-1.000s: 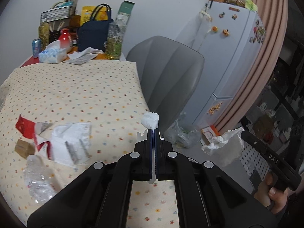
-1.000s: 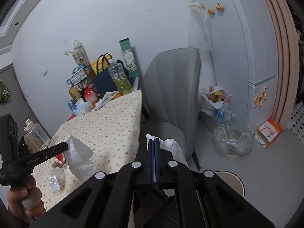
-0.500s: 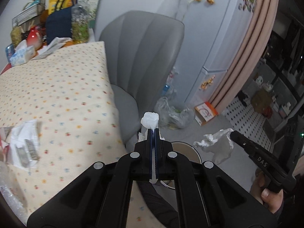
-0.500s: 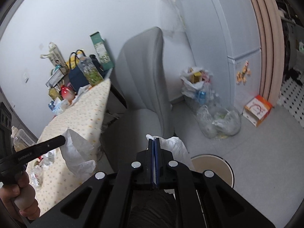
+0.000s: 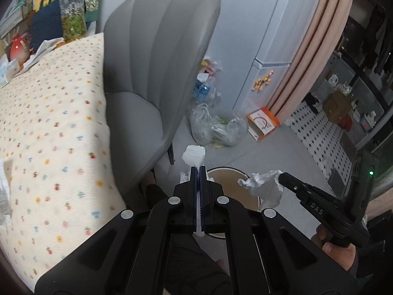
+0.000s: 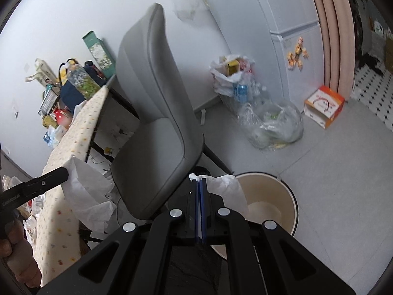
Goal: Collect trash
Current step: 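Carry both held tissues over the beige wastebasket, then open the right gripper to drop the tissue while the left drops its tissue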
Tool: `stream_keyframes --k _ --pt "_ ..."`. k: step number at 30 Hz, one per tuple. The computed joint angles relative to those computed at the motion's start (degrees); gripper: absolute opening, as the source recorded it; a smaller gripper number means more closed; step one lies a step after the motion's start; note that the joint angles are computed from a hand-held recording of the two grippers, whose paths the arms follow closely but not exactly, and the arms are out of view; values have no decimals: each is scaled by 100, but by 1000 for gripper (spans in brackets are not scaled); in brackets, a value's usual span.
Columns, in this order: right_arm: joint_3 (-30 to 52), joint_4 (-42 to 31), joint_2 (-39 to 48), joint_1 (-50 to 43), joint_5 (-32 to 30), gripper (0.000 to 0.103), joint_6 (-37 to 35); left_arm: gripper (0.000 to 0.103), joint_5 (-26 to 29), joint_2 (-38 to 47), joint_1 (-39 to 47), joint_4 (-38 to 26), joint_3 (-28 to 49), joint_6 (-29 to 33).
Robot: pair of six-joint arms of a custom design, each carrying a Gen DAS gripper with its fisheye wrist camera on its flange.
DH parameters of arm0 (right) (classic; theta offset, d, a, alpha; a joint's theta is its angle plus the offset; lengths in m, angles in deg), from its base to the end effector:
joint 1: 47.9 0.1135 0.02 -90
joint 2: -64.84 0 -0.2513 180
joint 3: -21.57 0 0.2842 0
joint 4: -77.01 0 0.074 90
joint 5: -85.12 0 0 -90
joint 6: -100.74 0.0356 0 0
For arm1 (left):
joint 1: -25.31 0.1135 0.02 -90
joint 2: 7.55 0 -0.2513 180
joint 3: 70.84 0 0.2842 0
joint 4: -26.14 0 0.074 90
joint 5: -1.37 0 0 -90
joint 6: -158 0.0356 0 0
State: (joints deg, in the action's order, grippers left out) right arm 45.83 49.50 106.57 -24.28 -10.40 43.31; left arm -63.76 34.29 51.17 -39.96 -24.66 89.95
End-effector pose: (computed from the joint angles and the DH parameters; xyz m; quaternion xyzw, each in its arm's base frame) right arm 0.1644 0.0756 0.1181 0.0536 0.9214 0.2193 0.3164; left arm 0.1563 0.0591 0.2090 0.0202 0.9483 -0.0944 0.3024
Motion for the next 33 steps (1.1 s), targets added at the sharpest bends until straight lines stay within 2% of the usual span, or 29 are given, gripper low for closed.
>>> stream_keyframes --k 5,9,10,11,12,13,21,27,33 --pt "-115 830 941 -351 -446 6 -38 3 -253 269 -339 334 -105 -209" --pt "-106 1606 2019 -526 -922 7 -60 3 -423 426 -603 529 -159 -384" --pt "-97 1690 2174 -541 -974 15 -74 3 -466 448 -672 562 -172 -422" --pt "-107 1769 2297 -563 -1021 40 -81 3 -500 463 -731 582 -182 -452" --pt "-176 1857 2305 -586 -1023 53 -52 3 -525 464 -778 595 -193 -478" --pt "-251 1887 2210 -577 -949 59 -33 3 -565 469 -851 613 -199 -513" --pt "-556 1547 1645 -1357 -1301 59 -321 3 -930 484 -1781 759 -172 -1057" --pt "-803 418 408 -2474 -1756 59 -858 3 -1197 699 -2719 944 -110 -1567" --pt "-857 -849 -566 -3932 -2331 59 -1764 4 -1343 1150 -3660 1136 -5 -2041"
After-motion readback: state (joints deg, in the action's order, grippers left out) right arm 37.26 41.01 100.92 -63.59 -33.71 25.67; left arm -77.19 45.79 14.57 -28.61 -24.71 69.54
